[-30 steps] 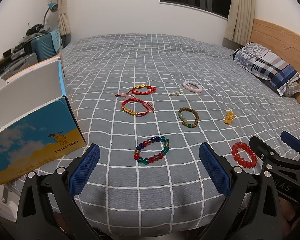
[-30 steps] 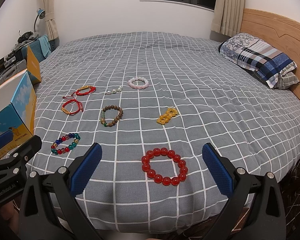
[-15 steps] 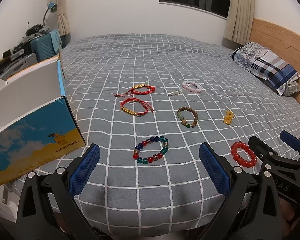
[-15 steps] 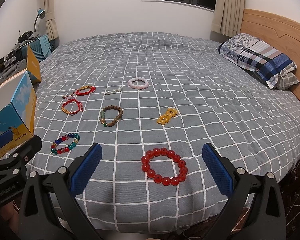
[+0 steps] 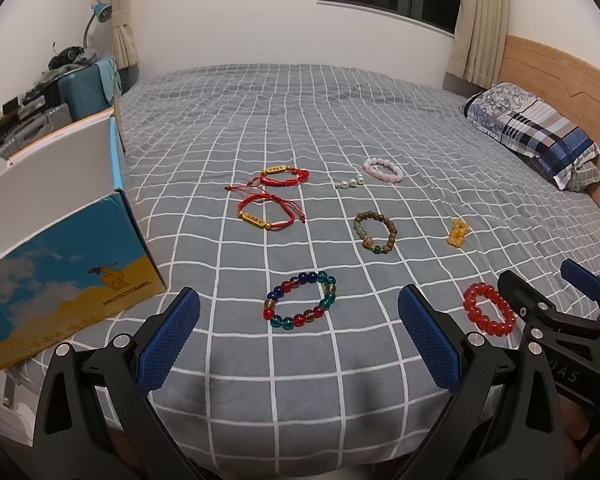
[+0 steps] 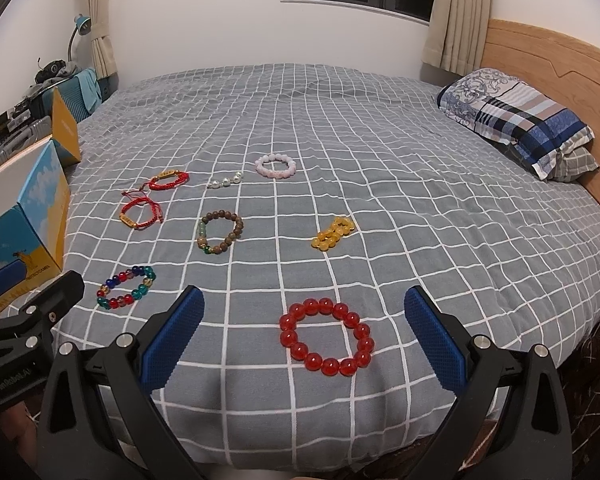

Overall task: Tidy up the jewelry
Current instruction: 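Grasp the multicolour bead bracelet with left tool while right tool grasps red bead bracelet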

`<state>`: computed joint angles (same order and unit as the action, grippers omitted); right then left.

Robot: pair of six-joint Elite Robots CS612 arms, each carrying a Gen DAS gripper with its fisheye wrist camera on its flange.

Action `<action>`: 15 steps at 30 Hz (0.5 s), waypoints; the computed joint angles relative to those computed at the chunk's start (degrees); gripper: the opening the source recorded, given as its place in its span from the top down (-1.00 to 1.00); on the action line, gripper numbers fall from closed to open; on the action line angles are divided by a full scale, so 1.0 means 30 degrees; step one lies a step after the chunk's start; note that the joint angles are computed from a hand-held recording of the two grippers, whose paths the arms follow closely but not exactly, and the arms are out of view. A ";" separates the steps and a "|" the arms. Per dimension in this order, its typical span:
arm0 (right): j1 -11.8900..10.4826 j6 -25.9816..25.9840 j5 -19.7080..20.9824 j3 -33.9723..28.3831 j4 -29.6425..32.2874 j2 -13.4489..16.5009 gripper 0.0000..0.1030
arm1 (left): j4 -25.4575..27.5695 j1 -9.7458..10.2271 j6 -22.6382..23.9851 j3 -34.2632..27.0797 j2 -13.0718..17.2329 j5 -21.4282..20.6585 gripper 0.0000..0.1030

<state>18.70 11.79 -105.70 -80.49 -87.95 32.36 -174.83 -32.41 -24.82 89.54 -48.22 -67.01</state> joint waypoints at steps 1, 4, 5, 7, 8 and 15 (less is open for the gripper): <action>-0.0027 0.0010 -0.0028 0.0118 0.0029 -0.0029 -0.87 | 0.0063 0.0053 0.0023 -0.0141 0.0116 -0.0116 -0.89; -0.0247 0.0116 0.0203 0.0444 0.0202 -0.0036 -0.87 | 0.0652 0.0302 -0.0309 -0.0733 0.0527 -0.0603 -0.89; -0.0343 0.0252 0.0453 0.0606 0.0433 -0.0115 -0.87 | 0.0872 0.0391 -0.0491 -0.0916 0.0645 -0.0735 -0.89; -0.0577 0.0740 0.1063 0.0982 0.0993 -0.0304 -0.87 | 0.1125 0.0505 -0.0760 -0.1173 0.0847 -0.0751 -0.89; -0.0687 0.0909 0.1375 0.1212 0.1296 -0.0423 -0.87 | 0.1362 0.0552 -0.0865 -0.1369 0.0977 -0.0660 -0.89; -0.1137 0.1967 0.2841 0.2323 0.2810 -0.0873 -0.87 | 0.4017 0.0978 -0.1731 -0.3080 0.1957 -0.0883 -0.89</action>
<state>15.28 17.69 -97.18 -73.52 -79.52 29.74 -162.78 -29.48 -30.01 80.30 -42.35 -69.66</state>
